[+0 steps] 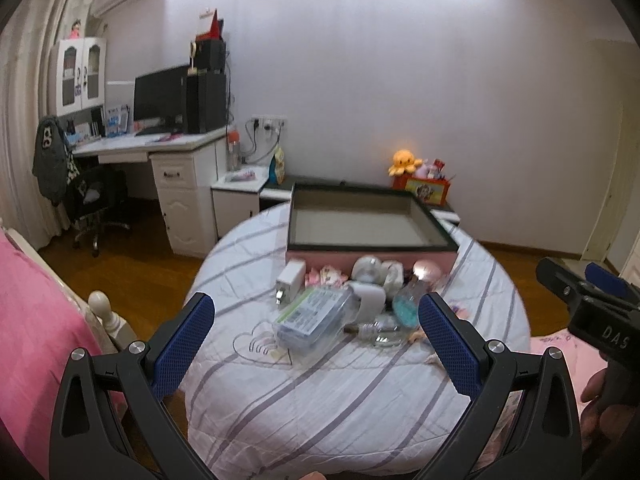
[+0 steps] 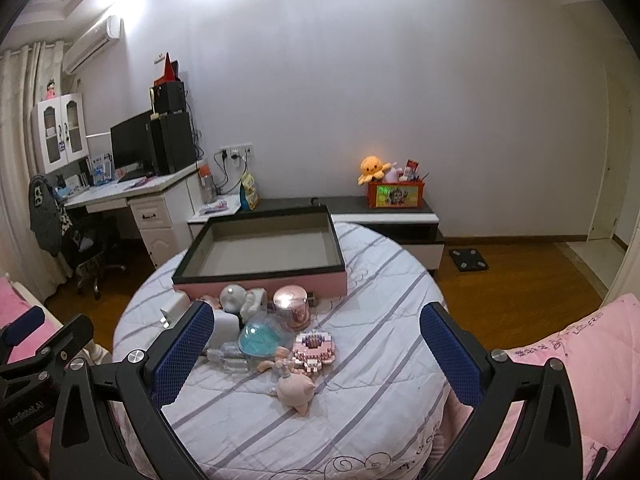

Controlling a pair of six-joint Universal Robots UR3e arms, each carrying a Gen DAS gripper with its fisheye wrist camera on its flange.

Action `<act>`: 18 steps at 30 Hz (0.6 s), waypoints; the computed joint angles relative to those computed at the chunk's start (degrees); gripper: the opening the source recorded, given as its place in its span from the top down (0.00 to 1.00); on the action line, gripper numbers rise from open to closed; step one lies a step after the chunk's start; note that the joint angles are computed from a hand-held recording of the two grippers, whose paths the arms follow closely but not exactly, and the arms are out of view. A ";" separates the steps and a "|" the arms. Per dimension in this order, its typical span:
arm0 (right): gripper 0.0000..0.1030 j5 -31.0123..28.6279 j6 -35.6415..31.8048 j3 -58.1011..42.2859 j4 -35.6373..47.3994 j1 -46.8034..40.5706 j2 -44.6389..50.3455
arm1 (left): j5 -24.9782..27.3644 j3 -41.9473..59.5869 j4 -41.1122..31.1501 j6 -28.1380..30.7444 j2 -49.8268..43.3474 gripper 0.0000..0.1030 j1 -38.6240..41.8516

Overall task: Organize rigid objects
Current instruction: 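Grasp the clear labeled plastic box with left tool while right tool grasps the pink pig figurine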

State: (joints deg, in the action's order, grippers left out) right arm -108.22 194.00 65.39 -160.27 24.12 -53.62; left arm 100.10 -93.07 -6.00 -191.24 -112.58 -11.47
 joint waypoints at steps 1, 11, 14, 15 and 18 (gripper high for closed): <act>0.00 0.56 0.04 -0.75 1.00 -0.48 0.77 | -0.33 0.40 -0.51 -0.11 -0.80 0.00 0.33; 0.00 7.03 -0.20 -2.98 5.92 -3.95 5.97 | -3.17 6.26 -3.30 -0.16 -10.25 0.00 2.25; 0.00 9.62 -0.58 -3.43 7.18 -4.76 7.58 | -3.69 8.59 -4.67 0.19 -13.05 0.00 2.75; 0.00 10.19 -0.84 -3.81 7.82 -4.92 8.21 | -3.69 9.59 -5.42 0.24 -13.98 0.00 2.80; 0.00 12.61 -1.20 -6.30 10.63 -5.45 10.89 | -4.52 12.67 -7.68 0.51 -16.80 0.00 3.50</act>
State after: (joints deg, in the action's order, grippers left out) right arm -95.62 192.80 59.09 -149.64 18.67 -42.73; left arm 95.57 -80.39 -13.68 -190.72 -129.38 -7.97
